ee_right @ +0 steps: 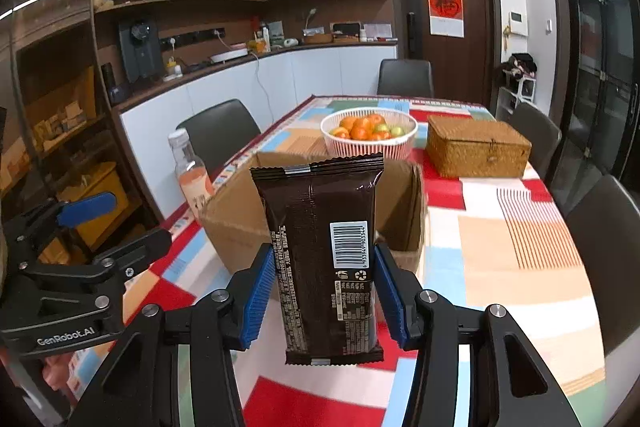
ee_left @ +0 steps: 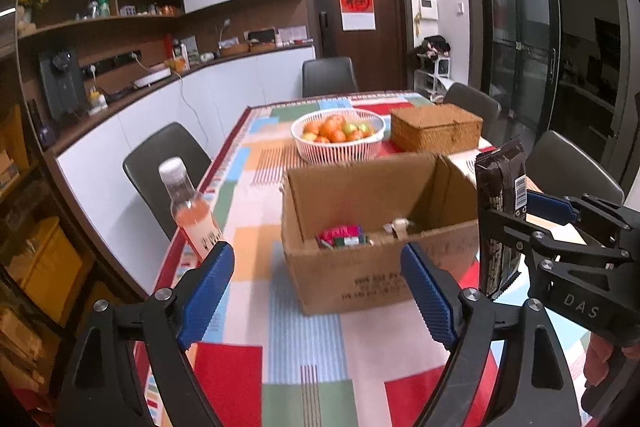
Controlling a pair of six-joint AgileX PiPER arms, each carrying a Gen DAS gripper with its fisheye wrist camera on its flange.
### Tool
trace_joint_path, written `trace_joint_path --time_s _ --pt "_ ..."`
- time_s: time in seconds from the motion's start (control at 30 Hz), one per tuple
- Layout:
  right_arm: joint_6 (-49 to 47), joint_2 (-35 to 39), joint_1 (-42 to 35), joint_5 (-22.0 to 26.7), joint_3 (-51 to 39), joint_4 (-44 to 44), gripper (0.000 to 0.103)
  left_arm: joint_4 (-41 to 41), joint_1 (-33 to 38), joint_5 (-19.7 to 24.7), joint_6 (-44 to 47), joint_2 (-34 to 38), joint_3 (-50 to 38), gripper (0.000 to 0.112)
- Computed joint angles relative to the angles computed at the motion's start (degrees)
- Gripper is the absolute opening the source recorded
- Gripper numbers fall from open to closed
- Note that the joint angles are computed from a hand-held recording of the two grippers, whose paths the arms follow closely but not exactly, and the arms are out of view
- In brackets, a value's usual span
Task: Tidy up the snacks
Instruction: 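Lift the chocolate bar with the right gripper and carry it over the box, then lower the chocolate bar into the box and open the right gripper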
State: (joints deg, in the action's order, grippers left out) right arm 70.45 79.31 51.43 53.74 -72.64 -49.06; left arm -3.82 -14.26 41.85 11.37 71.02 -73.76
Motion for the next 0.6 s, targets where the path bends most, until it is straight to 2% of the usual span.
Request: trace_joint_path --time_s 0.4,0.6 --pt "-13.58 8.2 -8.08 -1.53 -13.17 5.27 0.05 0.49 1.88 0.93 -0.67 9.56 -10.58 0.087" --pt "-18.52 13.1 -11.05 -0.78 -19.37 6.95 0.05 0.51 2.75 1.6 -1.38 13.8 -14.49 0.087"
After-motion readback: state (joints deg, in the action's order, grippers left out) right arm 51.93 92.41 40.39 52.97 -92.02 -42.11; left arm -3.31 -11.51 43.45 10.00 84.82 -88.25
